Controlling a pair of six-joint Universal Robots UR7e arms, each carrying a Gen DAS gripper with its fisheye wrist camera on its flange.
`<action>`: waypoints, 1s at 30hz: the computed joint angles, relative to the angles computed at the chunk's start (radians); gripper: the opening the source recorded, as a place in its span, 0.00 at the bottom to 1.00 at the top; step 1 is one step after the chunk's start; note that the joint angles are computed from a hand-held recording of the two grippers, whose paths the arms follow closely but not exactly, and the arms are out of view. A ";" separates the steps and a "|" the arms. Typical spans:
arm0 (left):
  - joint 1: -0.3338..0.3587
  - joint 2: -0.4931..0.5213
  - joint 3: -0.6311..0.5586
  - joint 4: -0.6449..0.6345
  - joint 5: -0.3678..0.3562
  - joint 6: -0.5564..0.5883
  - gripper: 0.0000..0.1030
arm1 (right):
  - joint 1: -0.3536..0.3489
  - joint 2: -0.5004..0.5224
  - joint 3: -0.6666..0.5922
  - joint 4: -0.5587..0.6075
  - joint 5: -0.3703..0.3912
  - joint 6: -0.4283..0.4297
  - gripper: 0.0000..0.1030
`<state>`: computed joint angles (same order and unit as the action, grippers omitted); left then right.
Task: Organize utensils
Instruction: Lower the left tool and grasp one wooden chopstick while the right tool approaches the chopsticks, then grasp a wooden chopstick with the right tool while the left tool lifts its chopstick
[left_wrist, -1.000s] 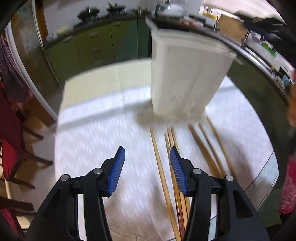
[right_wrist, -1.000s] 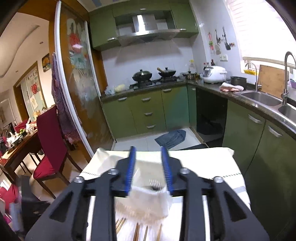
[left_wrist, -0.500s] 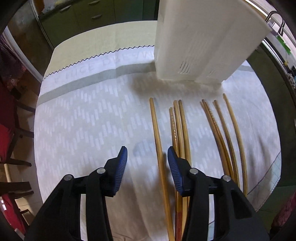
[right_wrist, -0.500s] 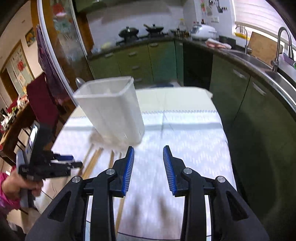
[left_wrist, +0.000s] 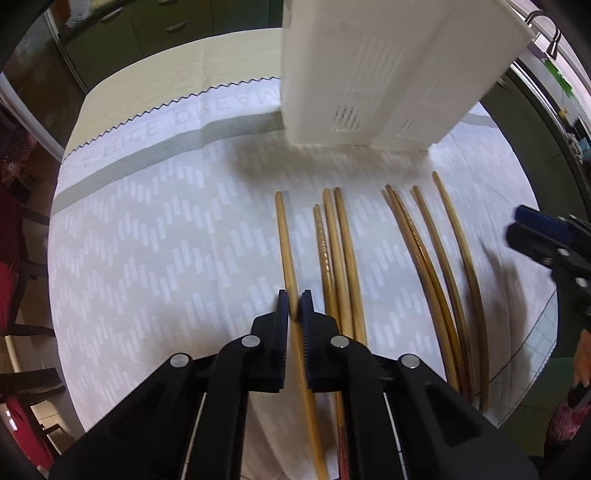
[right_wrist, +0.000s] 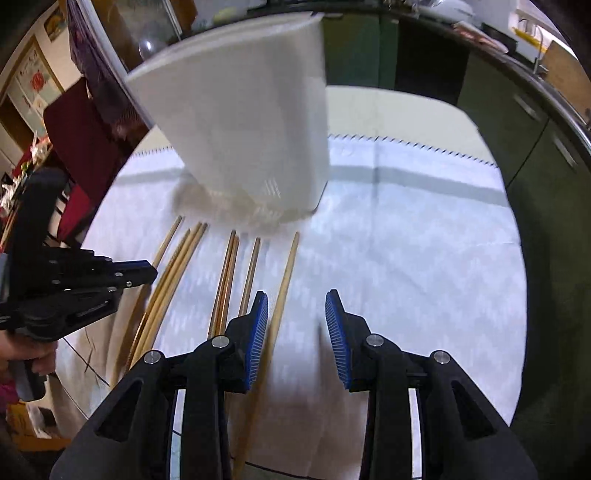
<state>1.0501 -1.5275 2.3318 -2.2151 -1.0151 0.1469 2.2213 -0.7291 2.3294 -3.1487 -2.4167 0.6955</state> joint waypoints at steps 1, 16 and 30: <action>0.004 0.000 -0.004 0.007 -0.008 -0.002 0.06 | -0.009 0.001 -0.005 0.009 0.007 -0.005 0.32; 0.022 -0.090 -0.014 -0.006 -0.032 0.077 0.06 | -0.102 0.052 -0.092 0.155 0.095 0.004 0.24; -0.044 -0.245 0.009 0.028 -0.095 0.102 0.06 | -0.070 0.102 -0.164 0.284 0.009 0.074 0.07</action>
